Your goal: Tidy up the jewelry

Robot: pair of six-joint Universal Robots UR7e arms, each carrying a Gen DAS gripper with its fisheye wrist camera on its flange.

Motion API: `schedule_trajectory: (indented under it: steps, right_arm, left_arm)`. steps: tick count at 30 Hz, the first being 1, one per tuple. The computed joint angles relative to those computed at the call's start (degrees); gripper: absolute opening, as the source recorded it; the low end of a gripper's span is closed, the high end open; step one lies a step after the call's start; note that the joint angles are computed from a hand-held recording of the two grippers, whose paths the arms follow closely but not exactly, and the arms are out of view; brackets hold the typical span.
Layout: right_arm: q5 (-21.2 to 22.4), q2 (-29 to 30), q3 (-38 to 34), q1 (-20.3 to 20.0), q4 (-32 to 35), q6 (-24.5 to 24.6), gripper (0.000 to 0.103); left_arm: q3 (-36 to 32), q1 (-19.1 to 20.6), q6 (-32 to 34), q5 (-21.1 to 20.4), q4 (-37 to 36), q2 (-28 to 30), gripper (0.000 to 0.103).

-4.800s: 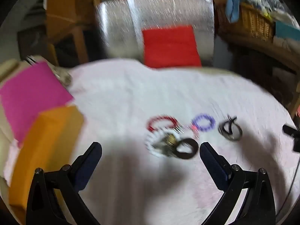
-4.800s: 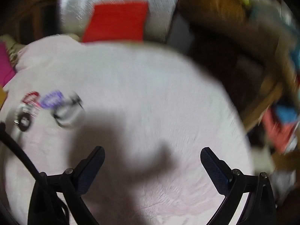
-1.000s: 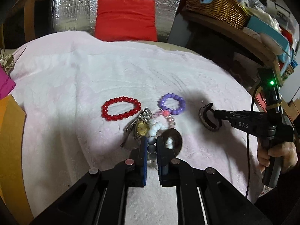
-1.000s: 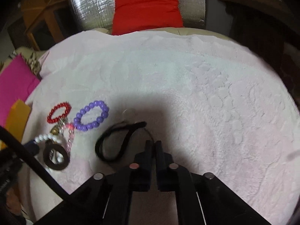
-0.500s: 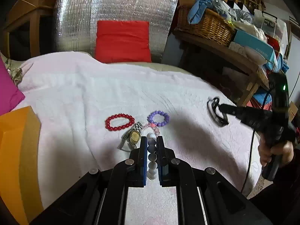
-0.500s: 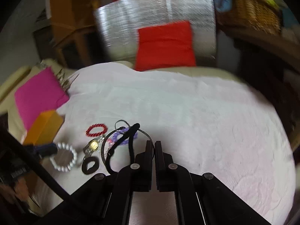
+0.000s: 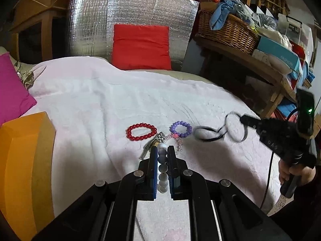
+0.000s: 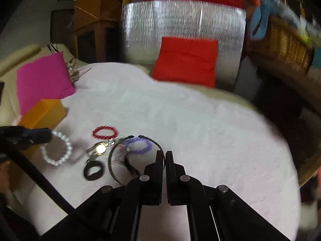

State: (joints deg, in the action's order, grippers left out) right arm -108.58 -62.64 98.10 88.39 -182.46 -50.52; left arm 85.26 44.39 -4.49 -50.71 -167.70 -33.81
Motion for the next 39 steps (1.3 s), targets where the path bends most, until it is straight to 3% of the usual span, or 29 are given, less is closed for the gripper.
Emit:
schedule_trajectory:
  steps: [2,6,13,15,17,20,24,27,31,33,36,39]
  right_arm:
    - [1.65,-0.62,-0.94,-0.63,4.73,5.0,0.003]
    - [4.72,-1.4,0.23,-0.1,2.63,4.2,0.003]
    - [6.02,-0.23,0.85,1.96,1.19,4.62,0.003]
    - [1.44,1.74,-0.02,3.13,-0.13,2.51,0.003]
    - [-6.55,4.46,-2.71,3.68,4.57,2.89,0.003]
    - [-12.81,6.28,-5.1,3.51,11.16,4.01,0.003]
    - [-18.88,7.7,-7.91,2.89,17.04,7.59,0.005]
    - [-22.27,8.4,-10.33,2.41,19.98,9.94,0.016]
    - [-17.63,5.79,-9.44,1.32,18.72,12.28,0.052]
    - [-12.56,4.1,-7.9,0.96,17.56,12.78,0.052]
    - [-1.14,1.27,-6.19,0.44,22.62,13.55,0.052]
    - [2.17,1.79,-5.55,1.53,26.27,12.85,0.052]
  left_arm:
    - [0.2,-0.03,-0.31,0.22,-0.39,-0.19,0.01]
    - [1.22,-0.25,-0.03,0.06,-2.24,-0.85,0.01]
    - [5.16,-0.97,1.4,0.17,-7.8,-3.66,0.01]
    - [6.28,-1.0,1.74,0.03,-8.77,-4.52,0.01]
    - [6.65,-0.93,1.21,0.53,-7.97,-4.85,0.01]
    - [7.1,-0.94,1.24,0.27,-7.88,-5.03,0.01]
    - [6.72,-1.12,1.37,0.13,-7.95,-4.68,0.01]
    - [6.11,-1.07,1.41,0.46,-7.45,-4.26,0.01]
    - [6.07,-0.97,0.87,1.18,-7.4,-4.19,0.01]
    - [5.71,-0.78,0.28,1.69,-7.03,-4.05,0.01]
    - [5.39,-0.61,-0.28,2.33,-6.59,-3.82,0.01]
    - [5.23,-0.68,-0.09,2.35,-6.12,-3.64,0.01]
